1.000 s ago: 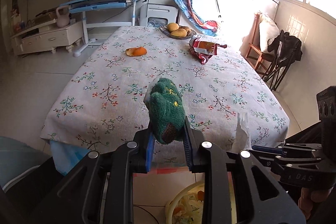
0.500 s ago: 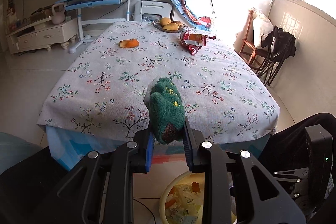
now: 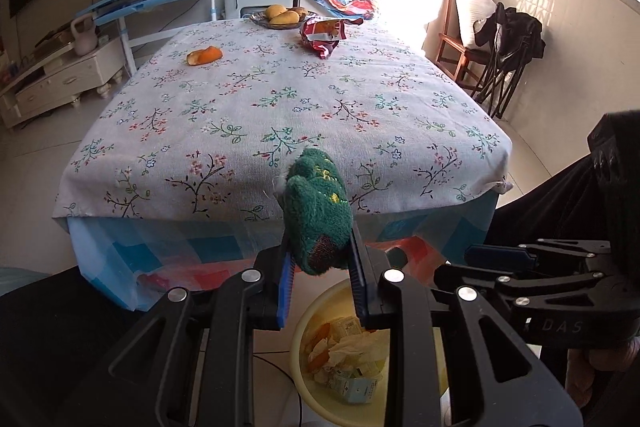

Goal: Collect trash
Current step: 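Carry the green plush and white tissue over the yellow basin with both grippers, then open both grippers to drop the plush and tissue into the basin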

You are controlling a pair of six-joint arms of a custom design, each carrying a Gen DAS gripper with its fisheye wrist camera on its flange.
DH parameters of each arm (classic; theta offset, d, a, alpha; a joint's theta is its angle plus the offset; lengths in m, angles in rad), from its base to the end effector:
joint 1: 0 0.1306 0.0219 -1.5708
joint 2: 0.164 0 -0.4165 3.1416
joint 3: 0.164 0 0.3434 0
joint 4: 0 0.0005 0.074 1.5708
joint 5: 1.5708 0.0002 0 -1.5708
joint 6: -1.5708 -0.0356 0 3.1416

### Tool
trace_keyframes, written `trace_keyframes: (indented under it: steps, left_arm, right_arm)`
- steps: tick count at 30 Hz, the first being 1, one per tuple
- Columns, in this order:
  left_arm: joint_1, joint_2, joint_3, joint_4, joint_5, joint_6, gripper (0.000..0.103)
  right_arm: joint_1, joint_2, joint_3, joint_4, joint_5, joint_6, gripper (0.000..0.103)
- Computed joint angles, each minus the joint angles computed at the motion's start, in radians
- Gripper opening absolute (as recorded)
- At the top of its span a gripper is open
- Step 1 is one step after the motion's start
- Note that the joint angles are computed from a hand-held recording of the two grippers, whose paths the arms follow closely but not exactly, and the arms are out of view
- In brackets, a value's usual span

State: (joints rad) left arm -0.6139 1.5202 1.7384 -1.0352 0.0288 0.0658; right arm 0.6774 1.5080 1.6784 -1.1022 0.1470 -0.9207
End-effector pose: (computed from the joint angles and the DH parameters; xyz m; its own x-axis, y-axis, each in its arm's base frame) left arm 0.3908 -0.2773 0.5387 -0.6336 0.3661 -0.6815 0.5515 0.8316 -0.0660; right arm 0.3678 0.2885 0.5154 -0.8179 0.3527 -0.4546 0.1638 0.9002 0.4036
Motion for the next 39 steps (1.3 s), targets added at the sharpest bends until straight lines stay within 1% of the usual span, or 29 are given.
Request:
trace_keyframes:
  steps: [1, 5, 7, 8, 10, 11, 12, 13, 15, 21, 24, 34, 36, 39]
  left_arm:
    - [-0.004, -0.001, -0.002, -0.006, -0.001, -0.006, 0.023]
    - [-0.019, 0.001, -0.007, -0.037, 0.005, -0.036, 0.023]
    - [-0.030, 0.010, -0.003, -0.079, 0.026, -0.062, 0.025]
    - [-0.040, 0.012, -0.006, -0.092, 0.014, -0.079, 0.025]
    - [-0.059, 0.014, -0.013, -0.108, -0.011, -0.116, 0.028]
    - [-0.066, 0.013, -0.015, -0.113, -0.017, -0.131, 0.034]
    - [-0.073, 0.010, -0.021, -0.108, -0.034, -0.139, 0.043]
    - [-0.080, 0.004, -0.028, -0.097, -0.054, -0.143, 0.049]
    - [-0.081, -0.005, -0.033, -0.080, -0.067, -0.143, 0.059]
    - [-0.070, -0.022, -0.041, -0.050, -0.089, -0.116, 0.071]
    - [-0.067, -0.034, -0.050, -0.024, -0.107, -0.107, 0.076]
    - [-0.059, -0.063, -0.071, 0.030, -0.149, -0.082, 0.081]
    - [-0.049, -0.071, -0.073, 0.051, -0.149, -0.068, 0.082]
    - [-0.027, -0.077, -0.067, 0.087, -0.145, -0.038, 0.085]
  right_arm:
    - [0.004, -0.011, -0.006, 0.020, 0.027, -0.004, 0.052]
    - [0.022, -0.040, -0.023, 0.082, 0.133, -0.019, 0.057]
    - [0.027, -0.051, -0.033, 0.103, 0.167, -0.028, 0.059]
    - [0.029, -0.056, -0.036, 0.109, 0.181, -0.033, 0.059]
    - [0.029, -0.068, -0.043, 0.115, 0.197, -0.042, 0.061]
    - [0.030, -0.071, -0.047, 0.117, 0.200, -0.047, 0.061]
    - [0.031, -0.073, -0.049, 0.117, 0.203, -0.052, 0.062]
    - [0.032, -0.069, -0.043, 0.115, 0.206, -0.056, 0.062]
    - [0.032, -0.069, -0.039, 0.113, 0.212, -0.057, 0.062]
    - [0.039, -0.067, -0.034, 0.107, 0.224, -0.050, 0.065]
    - [0.042, -0.064, -0.027, 0.103, 0.231, -0.044, 0.066]
    - [0.062, -0.045, 0.005, 0.080, 0.249, -0.023, 0.068]
    - [0.064, -0.036, 0.026, 0.075, 0.254, -0.004, 0.068]
    - [0.062, -0.017, 0.066, 0.075, 0.252, 0.057, 0.070]
